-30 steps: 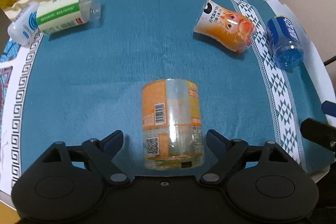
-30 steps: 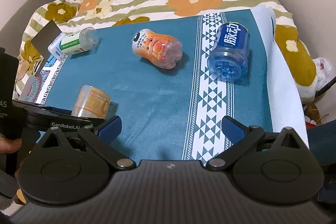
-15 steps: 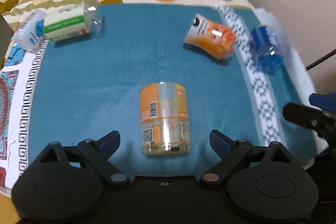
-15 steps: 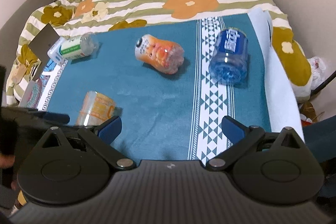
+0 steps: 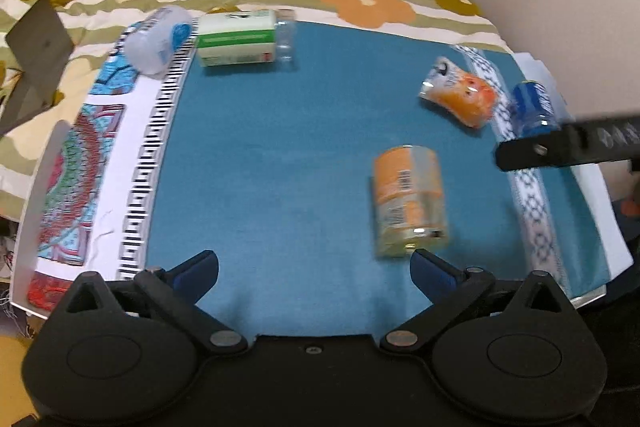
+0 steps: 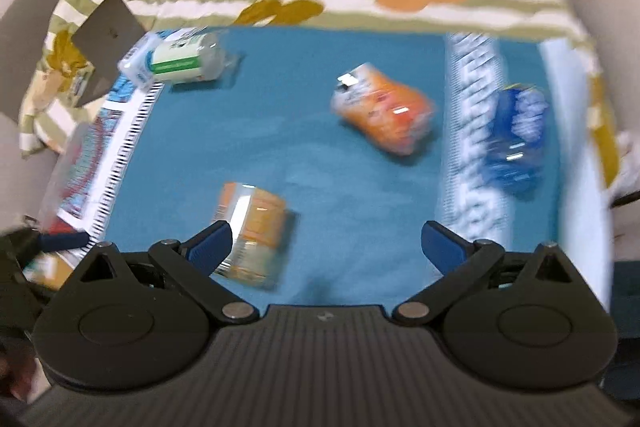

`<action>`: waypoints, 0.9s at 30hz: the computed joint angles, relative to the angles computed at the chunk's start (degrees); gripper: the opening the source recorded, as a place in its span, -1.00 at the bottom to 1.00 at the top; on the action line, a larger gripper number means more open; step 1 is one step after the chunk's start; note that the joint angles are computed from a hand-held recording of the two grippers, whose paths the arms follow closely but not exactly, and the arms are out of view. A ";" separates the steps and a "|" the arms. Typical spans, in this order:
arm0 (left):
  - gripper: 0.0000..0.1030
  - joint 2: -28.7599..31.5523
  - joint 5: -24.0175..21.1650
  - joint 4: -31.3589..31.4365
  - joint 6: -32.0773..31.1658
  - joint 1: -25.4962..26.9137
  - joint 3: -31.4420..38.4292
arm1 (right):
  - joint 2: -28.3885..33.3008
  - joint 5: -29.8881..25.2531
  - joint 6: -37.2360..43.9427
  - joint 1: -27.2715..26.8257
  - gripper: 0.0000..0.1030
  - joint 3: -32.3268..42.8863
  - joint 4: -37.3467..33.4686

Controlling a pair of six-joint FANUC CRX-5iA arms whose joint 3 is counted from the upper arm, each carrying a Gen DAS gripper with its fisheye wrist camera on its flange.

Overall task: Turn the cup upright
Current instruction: 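Bring the right gripper over the clear cup, then grasp the cup with the right gripper and rotate it rim up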

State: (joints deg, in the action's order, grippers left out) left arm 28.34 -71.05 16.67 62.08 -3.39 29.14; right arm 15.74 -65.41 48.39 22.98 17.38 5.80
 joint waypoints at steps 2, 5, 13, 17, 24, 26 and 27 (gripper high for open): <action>1.00 -0.34 0.94 0.41 -1.37 0.94 -1.04 | 3.75 -2.51 0.73 -1.55 1.00 5.25 -5.28; 1.00 -0.34 1.30 0.62 -2.69 2.08 -1.79 | 8.72 -5.86 0.29 -2.94 1.00 11.43 -9.90; 1.00 2.04 -0.89 1.79 -1.63 4.86 -0.28 | 16.93 -11.36 -2.38 -5.00 0.87 21.46 -15.73; 1.00 2.99 -1.97 2.27 -1.52 5.58 0.70 | 18.63 -12.53 -4.48 -5.93 0.75 23.48 -17.79; 1.00 3.97 -2.86 2.79 -2.98 5.76 1.85 | 19.56 -13.11 -6.08 -6.18 0.62 24.30 -18.84; 1.00 4.21 -3.07 2.84 -3.28 5.70 2.15 | 19.36 -12.62 -6.21 -6.43 0.52 23.92 -19.64; 1.00 4.30 -3.15 2.85 -3.43 5.68 2.29 | 19.27 -12.42 -6.24 -6.57 0.45 23.81 -20.10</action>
